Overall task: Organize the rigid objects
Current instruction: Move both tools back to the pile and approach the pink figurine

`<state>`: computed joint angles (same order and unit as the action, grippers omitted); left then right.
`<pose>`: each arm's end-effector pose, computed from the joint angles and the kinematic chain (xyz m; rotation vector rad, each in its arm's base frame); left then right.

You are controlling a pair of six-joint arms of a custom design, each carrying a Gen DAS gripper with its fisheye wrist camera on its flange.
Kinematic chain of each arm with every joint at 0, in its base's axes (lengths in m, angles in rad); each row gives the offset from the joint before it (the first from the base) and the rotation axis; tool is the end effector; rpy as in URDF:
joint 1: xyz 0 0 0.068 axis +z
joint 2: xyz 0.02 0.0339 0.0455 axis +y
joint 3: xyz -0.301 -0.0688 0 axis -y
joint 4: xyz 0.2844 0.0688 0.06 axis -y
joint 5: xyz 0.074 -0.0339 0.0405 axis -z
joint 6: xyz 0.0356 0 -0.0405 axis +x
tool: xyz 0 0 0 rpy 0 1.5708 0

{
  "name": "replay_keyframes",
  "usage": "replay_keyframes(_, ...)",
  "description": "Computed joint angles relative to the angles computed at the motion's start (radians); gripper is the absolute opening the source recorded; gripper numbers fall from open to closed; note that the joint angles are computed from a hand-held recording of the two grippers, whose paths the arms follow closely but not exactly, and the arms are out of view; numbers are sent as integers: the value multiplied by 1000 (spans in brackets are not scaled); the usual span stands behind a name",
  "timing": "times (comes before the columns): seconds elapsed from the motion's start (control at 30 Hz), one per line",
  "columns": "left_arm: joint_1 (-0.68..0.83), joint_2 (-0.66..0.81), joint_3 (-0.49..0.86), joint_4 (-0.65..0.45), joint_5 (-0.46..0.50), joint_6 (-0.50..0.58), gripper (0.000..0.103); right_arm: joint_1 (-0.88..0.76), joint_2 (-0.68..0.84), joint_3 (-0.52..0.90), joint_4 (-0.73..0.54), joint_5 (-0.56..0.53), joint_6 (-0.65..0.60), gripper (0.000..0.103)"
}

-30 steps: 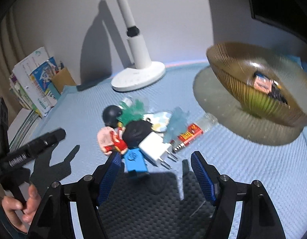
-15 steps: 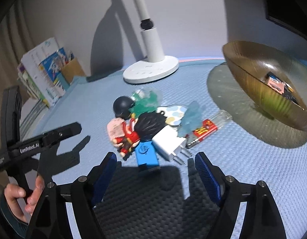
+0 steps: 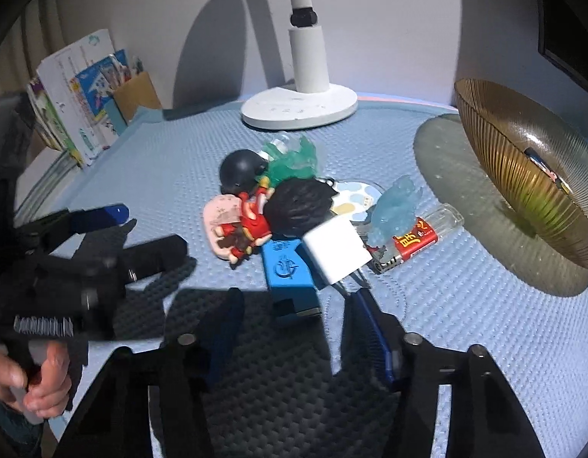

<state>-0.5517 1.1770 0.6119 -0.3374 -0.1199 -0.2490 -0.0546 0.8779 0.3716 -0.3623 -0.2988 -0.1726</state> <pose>0.2105 -0.1246 0.2040 0.3221 2.4537 -0.1980 0.1756 0.0009 0.1772 -0.2737 2.3889 0.2594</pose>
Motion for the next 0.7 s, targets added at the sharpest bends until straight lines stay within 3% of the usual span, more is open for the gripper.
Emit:
replay_keyframes(0.07, -26, 50, 37, -5, -12, -1, 102, -10, 12, 4, 4, 5, 10, 38)
replay_keyframes(0.33, -6, 211, 129, -12, 40, 7, 101, -60, 24, 8, -5, -63, -6, 33)
replay_keyframes(0.37, -2, 211, 129, -14, 39, 9, 101, -58, 22, 6, -5, -63, -7, 33)
replay_keyframes(0.5, 38, 140, 90, -28, 49, 27, 77, -46, -1, 5, -35, -70, -24, 33)
replay_keyframes(0.63, 147, 66, 43, -73, 10, 77, 77, -47, -60, 1, -165, -184, -111, 33)
replay_keyframes(0.7, 224, 36, 24, -80, 62, 105, 76, -36, -107, -17, -200, -198, -107, 33)
